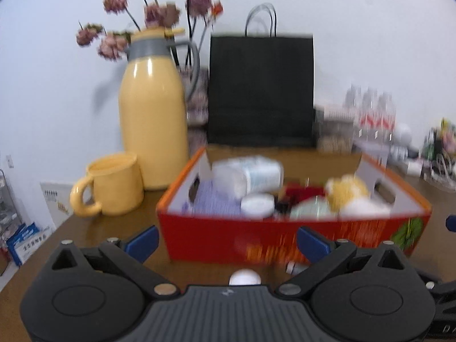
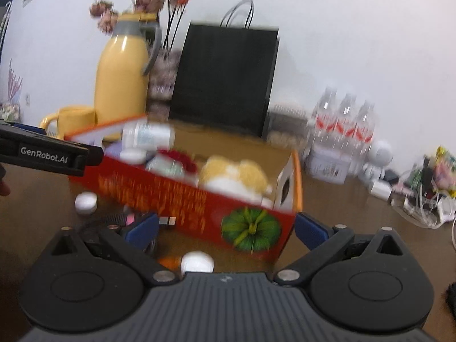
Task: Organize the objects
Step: 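Lift both tools out of the box and move back over the table, then grasp a white cap with the left gripper while the right gripper grasps another white cap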
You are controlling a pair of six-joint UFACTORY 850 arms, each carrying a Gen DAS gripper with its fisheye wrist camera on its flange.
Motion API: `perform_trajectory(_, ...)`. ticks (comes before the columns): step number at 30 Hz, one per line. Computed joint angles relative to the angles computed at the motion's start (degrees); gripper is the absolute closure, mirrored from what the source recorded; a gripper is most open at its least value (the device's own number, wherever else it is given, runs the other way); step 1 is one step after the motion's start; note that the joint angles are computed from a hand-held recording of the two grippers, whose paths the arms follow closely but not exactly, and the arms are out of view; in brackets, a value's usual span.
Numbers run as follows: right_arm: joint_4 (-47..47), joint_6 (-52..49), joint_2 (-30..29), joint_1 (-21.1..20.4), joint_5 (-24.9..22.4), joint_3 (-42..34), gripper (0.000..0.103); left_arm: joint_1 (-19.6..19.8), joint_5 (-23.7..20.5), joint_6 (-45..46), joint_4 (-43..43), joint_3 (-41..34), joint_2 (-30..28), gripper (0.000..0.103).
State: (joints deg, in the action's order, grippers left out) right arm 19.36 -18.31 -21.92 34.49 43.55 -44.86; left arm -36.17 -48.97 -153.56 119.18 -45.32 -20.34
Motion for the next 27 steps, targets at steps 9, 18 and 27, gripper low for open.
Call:
perform_trajectory(9,3.16,2.19,-1.45,-1.74,-11.67,-2.42,0.0,3.18,10.14,4.59,-7.42,-0.77,-0.99,0.0)
perform_trajectory(18,-2.21,9.98,-2.46,-3.78,-17.75,-4.27,0.0,4.5,12.29,3.53,-5.9,-1.92,-3.09,0.0)
perform_trajectory(27,0.97,8.05,-3.65,-3.11,-18.46,-6.34,0.0,5.14,13.31,3.06,-2.28,-2.69,-3.37,0.008)
